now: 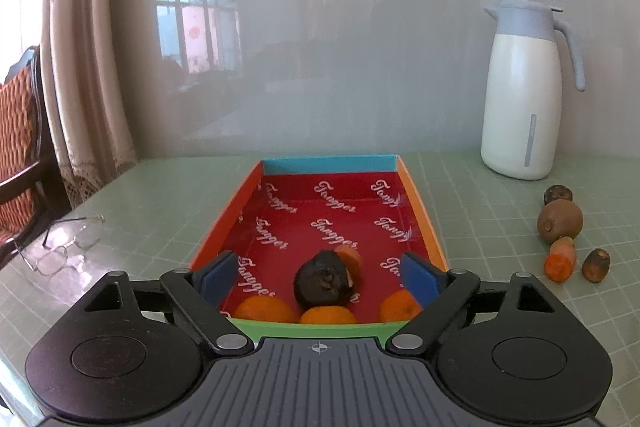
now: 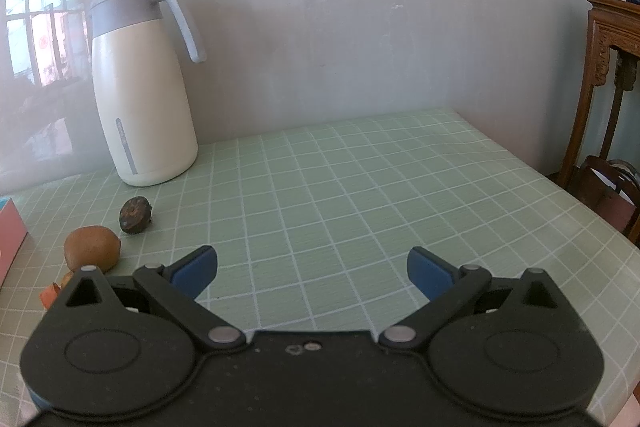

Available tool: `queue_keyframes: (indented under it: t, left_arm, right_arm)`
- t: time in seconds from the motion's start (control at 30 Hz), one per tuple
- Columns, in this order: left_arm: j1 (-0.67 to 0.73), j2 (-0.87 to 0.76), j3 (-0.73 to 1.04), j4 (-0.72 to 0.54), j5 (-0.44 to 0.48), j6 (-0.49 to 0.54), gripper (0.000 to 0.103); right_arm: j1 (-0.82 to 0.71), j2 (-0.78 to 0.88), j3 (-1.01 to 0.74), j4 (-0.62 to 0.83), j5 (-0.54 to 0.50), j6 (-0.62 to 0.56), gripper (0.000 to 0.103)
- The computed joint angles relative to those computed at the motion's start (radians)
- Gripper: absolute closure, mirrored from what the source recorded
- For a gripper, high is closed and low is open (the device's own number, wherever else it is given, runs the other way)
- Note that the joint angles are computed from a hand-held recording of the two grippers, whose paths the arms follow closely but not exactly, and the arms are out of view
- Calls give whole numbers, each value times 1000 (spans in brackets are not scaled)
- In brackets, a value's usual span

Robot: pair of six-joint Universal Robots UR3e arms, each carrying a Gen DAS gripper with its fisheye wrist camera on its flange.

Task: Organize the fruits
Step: 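Reach the right tool to another dark brown fruit and close on it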

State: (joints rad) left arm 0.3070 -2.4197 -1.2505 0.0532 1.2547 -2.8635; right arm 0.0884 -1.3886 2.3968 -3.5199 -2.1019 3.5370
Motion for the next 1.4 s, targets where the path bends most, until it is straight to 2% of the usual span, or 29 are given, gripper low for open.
queue_keyframes:
  t: [0.3, 0.53, 0.7, 0.8, 0.97, 1.2, 1.27, 1.4]
  left_arm:
    - [10, 3, -3, 2, -3, -12, 14]
    - [26, 1, -2, 4, -12, -19, 14]
    - [44, 2, -4, 0, -22, -31, 14]
    - [53, 1, -2, 3, -25, -38, 14]
    - [71, -2, 1, -1, -32, -42, 14]
    - [95, -6, 1, 1, -38, -49, 14]
    - [102, -7, 3, -2, -42, -52, 14]
    - [115, -14, 10, -5, -41, -53, 14]
  right_arm:
    - [1, 15, -16, -13, 33, -13, 1]
    - [-3, 47, -21, -96, 130, -21, 2]
    - [3, 56, -53, -53, 176, -14, 3]
    - [20, 74, -79, -41, 183, -32, 8]
    - [88, 130, -164, 11, 148, -91, 27]
    - [182, 220, -297, 93, 136, -171, 29]
    - [197, 242, -334, 127, 139, -173, 38]
    - [217, 287, -396, 166, 136, -164, 44]
